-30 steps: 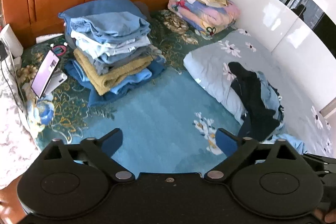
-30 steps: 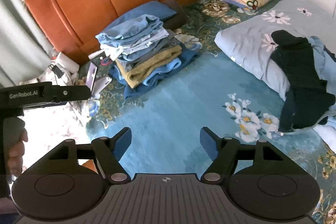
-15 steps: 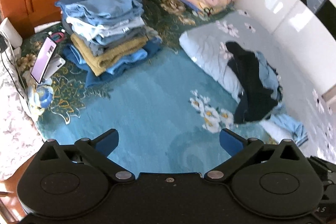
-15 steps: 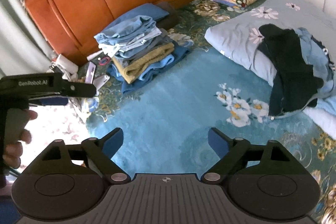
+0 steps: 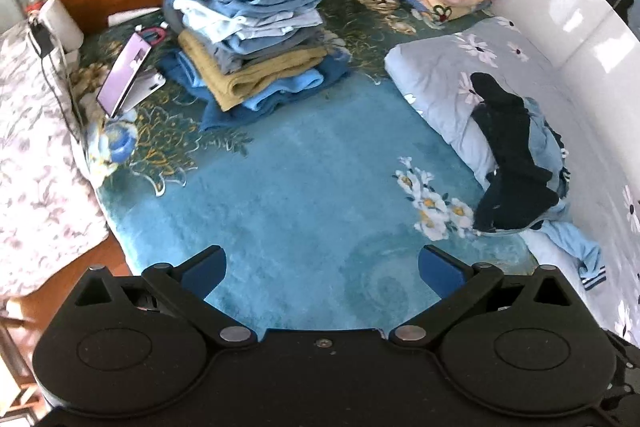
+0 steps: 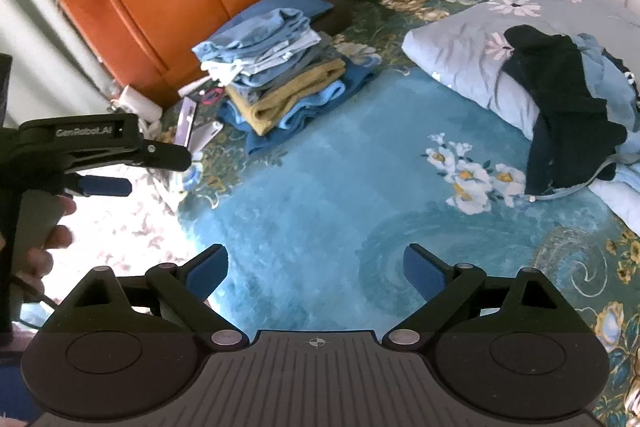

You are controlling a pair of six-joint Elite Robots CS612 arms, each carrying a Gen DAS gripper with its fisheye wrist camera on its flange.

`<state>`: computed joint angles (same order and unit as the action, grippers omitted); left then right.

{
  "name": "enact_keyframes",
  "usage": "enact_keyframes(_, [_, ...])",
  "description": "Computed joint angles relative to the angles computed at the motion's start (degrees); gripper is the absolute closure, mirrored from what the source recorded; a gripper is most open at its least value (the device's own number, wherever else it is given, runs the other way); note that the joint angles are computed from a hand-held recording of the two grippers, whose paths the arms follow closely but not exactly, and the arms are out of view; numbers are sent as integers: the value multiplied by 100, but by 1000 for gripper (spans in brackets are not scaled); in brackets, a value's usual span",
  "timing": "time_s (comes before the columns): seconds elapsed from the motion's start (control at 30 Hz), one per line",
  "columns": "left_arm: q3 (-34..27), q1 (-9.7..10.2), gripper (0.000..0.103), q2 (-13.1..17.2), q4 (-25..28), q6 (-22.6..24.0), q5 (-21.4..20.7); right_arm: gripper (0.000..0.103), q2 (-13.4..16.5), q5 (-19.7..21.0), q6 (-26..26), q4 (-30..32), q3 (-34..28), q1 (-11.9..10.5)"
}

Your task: Fold clothes

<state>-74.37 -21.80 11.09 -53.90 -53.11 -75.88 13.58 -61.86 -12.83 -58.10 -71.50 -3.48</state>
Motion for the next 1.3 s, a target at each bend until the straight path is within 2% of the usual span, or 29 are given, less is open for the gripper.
enact_keyframes(0.2, [-63,-19,1,8,-38,-61,32,8,-26,80,-178,85,34,21])
enact_keyframes(0.4, [-38,-30,1,-31,90,-413,79,8,-29,107,-354,182,30,32])
enact_keyframes(0.6, [-57,-40,1,-16,-128,-503,158,8,-14,151,-315,217,16,10])
enact_keyframes(0.83, [111,-88,1,-105,-3,-570,455,8,-28,135,-352,211,51,16])
enact_keyframes(1.2, [133,-109,1,-88,-171,-420,659,8,-48,73,-392,280,136,24])
enact_keyframes(1.3, [151,-138,1,-98,-195,-446,841,8,-63,57,-427,297,177,28])
